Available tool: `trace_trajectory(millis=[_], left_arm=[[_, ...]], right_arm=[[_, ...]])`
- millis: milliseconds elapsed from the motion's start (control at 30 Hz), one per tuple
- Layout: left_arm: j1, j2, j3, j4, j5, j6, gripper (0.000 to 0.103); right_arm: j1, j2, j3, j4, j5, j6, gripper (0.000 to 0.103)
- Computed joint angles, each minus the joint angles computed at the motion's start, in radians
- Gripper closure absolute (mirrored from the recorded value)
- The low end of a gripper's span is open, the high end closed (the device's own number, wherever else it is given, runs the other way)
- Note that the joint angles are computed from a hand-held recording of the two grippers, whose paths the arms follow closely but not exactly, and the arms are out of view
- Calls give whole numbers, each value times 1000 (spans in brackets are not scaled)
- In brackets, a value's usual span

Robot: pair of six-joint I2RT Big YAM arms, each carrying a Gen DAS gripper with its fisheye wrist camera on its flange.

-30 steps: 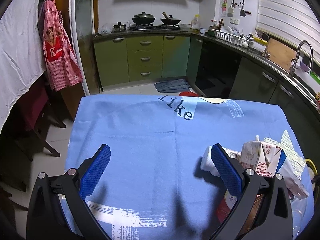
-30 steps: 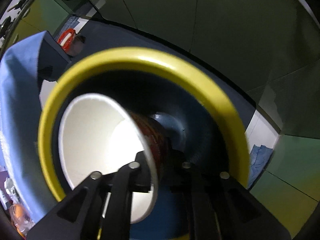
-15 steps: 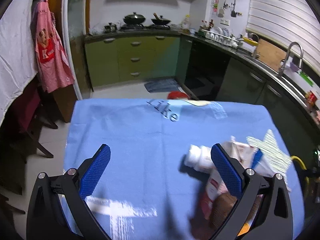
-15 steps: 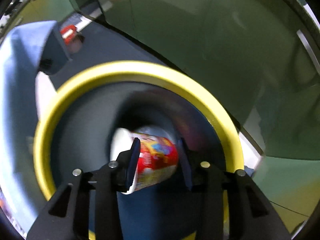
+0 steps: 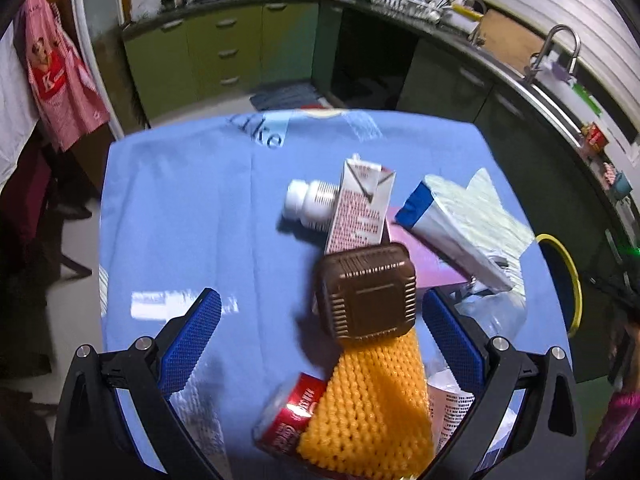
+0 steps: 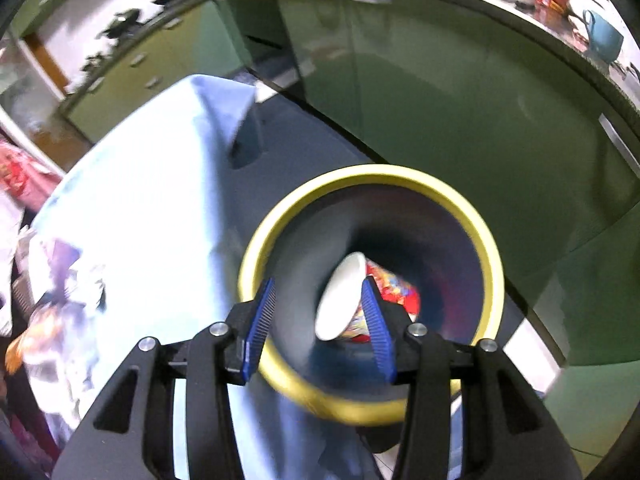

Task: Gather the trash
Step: 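Grasp the brown square box with the left tool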

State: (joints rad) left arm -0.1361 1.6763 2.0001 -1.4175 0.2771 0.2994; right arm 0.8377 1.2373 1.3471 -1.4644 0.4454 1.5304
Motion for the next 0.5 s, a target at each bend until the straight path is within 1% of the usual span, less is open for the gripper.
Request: trace_trajectory(millis=[67, 133, 233, 333, 400, 500], left_arm=[[-10, 7, -4, -19, -10, -34, 4], [-16, 23, 5, -47, -2, -63, 4], [-24, 39, 3, -42, -19, -93, 4], [-34, 44, -4, -38, -35, -117, 4], [-41, 47, -7, -34, -52, -125, 4], [-52, 59, -4, -34, -75, -143, 4]], right_arm=[[38, 4, 13, 6, 24, 8, 59], [83, 5, 31, -10, 44, 34, 59], [107, 6, 43, -1, 63, 30, 57], [136, 17, 65, -10, 85, 33, 55], [130, 17, 68, -4, 88, 15, 55], [121, 12, 52, 35, 86, -11, 54]])
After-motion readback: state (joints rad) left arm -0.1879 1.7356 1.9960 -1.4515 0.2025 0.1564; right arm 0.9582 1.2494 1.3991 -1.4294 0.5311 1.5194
